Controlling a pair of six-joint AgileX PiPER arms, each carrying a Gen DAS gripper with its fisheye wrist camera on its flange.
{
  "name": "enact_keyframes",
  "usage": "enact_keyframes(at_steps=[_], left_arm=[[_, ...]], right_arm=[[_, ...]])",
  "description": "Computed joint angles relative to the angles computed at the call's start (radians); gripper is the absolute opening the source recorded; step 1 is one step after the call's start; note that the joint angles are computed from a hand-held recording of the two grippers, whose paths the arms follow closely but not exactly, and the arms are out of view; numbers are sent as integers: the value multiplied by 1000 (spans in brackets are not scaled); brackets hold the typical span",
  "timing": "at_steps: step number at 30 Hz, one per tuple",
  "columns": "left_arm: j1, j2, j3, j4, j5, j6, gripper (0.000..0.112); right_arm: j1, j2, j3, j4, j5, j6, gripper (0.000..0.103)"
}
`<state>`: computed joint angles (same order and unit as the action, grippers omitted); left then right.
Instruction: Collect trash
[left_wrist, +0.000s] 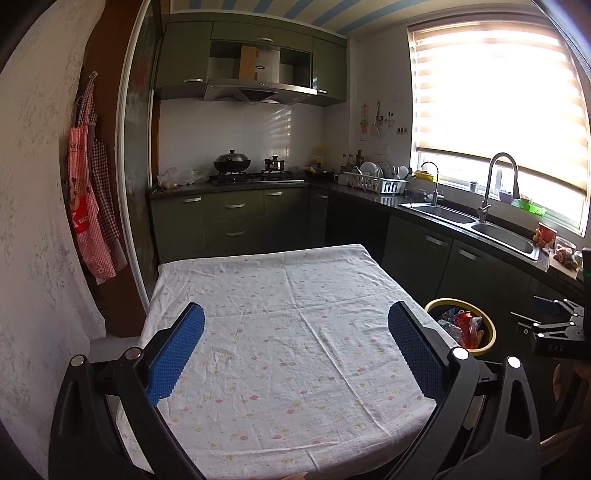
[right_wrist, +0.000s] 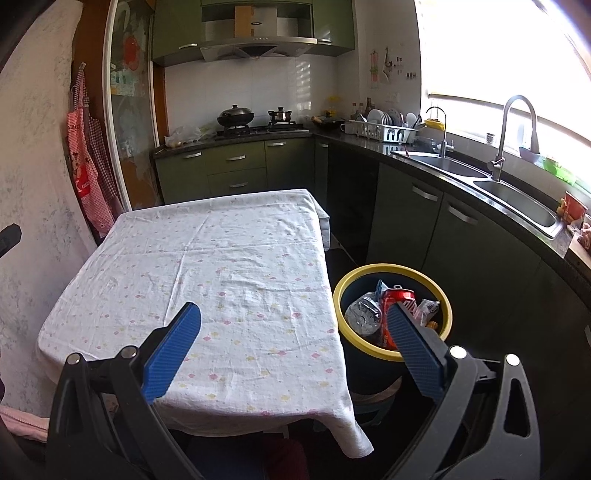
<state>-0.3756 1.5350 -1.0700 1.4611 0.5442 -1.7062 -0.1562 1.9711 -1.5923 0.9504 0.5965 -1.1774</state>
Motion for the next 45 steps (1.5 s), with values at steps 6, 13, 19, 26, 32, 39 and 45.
enact_keyframes(at_steps=[6,13,19,26,32,39,45], left_arm=[[-4,-1,-2,-6,-5,10,98],[-9,-1,1,-14,5,12,98],[-2,0,1,-14,7,12,98],[-1,1,4,-12,6,10,98],[7,2,5,-16,-2,14,98],[9,2,9,-10,-3,8,98],[11,1,13,-6,-8,5,98]], right_arm=[[-3,3,-3,5,2,0,96],[-2,6,-5,2,2,2,96],[0,9,-7,-2,1,8,96],[0,10,-9,-2,3,8,96],[2,10,-8,-9,0,14,96],[9,9,3,-2,-9,7,96],[10,7,8,0,-13,6,96]])
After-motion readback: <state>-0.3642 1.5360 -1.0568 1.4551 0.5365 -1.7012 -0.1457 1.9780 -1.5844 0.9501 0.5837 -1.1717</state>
